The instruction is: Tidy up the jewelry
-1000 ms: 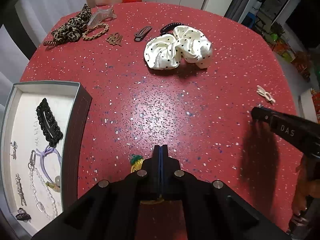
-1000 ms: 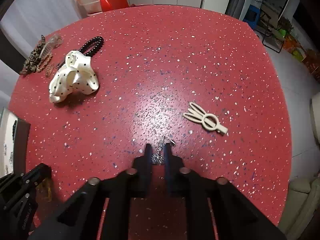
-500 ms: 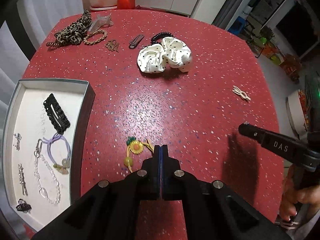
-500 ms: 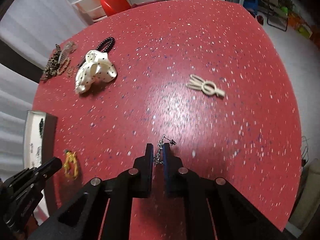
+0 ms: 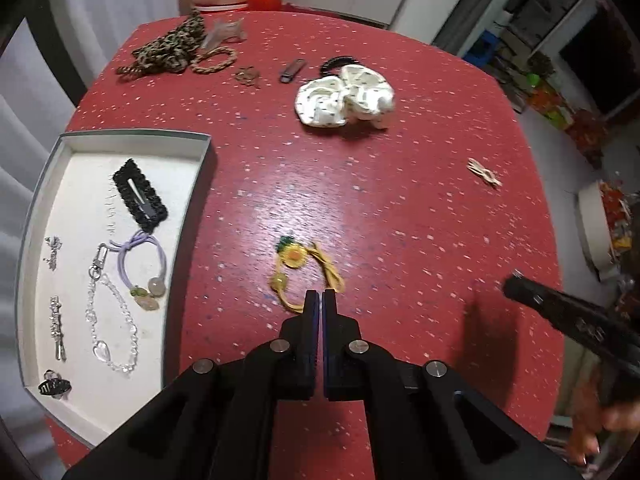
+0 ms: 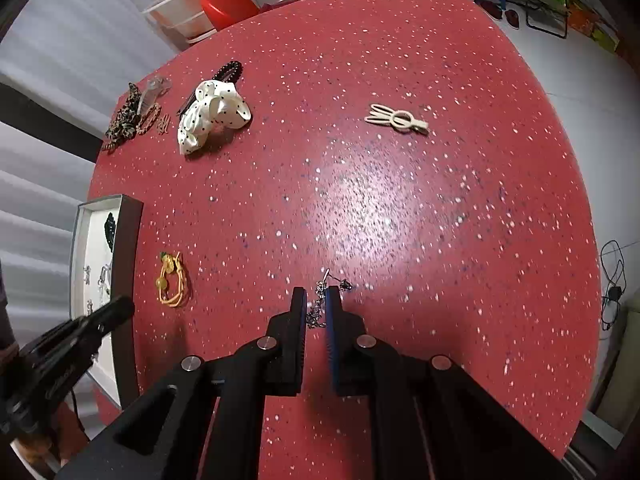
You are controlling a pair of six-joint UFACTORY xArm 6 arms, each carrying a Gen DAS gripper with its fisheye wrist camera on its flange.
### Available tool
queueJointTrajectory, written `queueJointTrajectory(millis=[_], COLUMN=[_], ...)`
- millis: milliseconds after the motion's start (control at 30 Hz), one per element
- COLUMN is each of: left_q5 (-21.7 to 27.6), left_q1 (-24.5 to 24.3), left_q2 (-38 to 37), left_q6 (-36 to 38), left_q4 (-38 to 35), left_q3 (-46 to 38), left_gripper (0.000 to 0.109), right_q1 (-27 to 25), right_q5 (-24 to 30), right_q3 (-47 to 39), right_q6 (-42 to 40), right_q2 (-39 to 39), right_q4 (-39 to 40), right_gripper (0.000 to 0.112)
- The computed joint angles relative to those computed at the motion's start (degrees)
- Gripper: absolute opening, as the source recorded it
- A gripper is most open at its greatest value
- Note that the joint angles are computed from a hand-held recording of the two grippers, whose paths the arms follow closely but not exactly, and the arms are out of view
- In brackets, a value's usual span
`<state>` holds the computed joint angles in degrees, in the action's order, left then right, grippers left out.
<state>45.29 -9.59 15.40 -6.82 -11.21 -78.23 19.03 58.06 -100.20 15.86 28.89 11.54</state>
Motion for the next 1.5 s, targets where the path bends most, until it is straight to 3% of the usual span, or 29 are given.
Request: queueJointTrajectory(millis=[67, 167, 200, 633, 700, 833, 900, 967, 1500], left_q5=[0.2, -1.4, -2.7, 0.5, 1.5, 0.3, -0.2, 0.1, 0.6], left_q1=[-0.2, -0.7, -0.9, -2.2, -2.2, -2.6, -3.0, -3.1, -2.0], left_q2=[1.2, 1.4, 1.1, 9.9, 10.5, 10.1, 9.7, 9.6, -4.3], left_q6=[-1.4, -4.1, -5.7, -7.8, -8.0, -7.4, -7.1, -6.2, 1.7], left_q4=[3.3, 7.1, 8.7, 11.7, 11.8, 12.4, 12.2, 11.2, 2.3], left_q3=[-0.7, 0.0, 0.6, -6.4, -6.8, -5.9, -5.5, -5.5, 4.2], left_gripper=[0.007, 0.086, 0.087, 0.087, 0.07, 0.055, 0.028, 0.016, 0.016], right_q1=[0.1, 0.2, 0.3, 0.4, 0.4, 0.3, 0.3, 0.3, 1.8], right_q5=[-0.2, -0.4, -0.4, -1.0, -1.1, -1.3, -1.3, -1.3, -0.1], right_q3=[0.8, 1.5, 1.7, 4.3, 4.7, 5.1, 5.2, 5.2, 3.7], right_q6=[0.5, 0.8, 1.0, 1.4, 1.4, 1.4, 1.4, 1.5, 1.3], right_q2=[-0.5, -0.7, -0.8, -2.6, -2.9, -3.3, -3.4, -3.5, -4.7], right_q4=[0.0, 0.1, 0.1, 0.7, 0.8, 1.0, 1.1, 1.1, 1.0], right_gripper=[0.01, 0.01, 0.01, 0.01, 0.01, 0.01, 0.01, 0.01, 0.01])
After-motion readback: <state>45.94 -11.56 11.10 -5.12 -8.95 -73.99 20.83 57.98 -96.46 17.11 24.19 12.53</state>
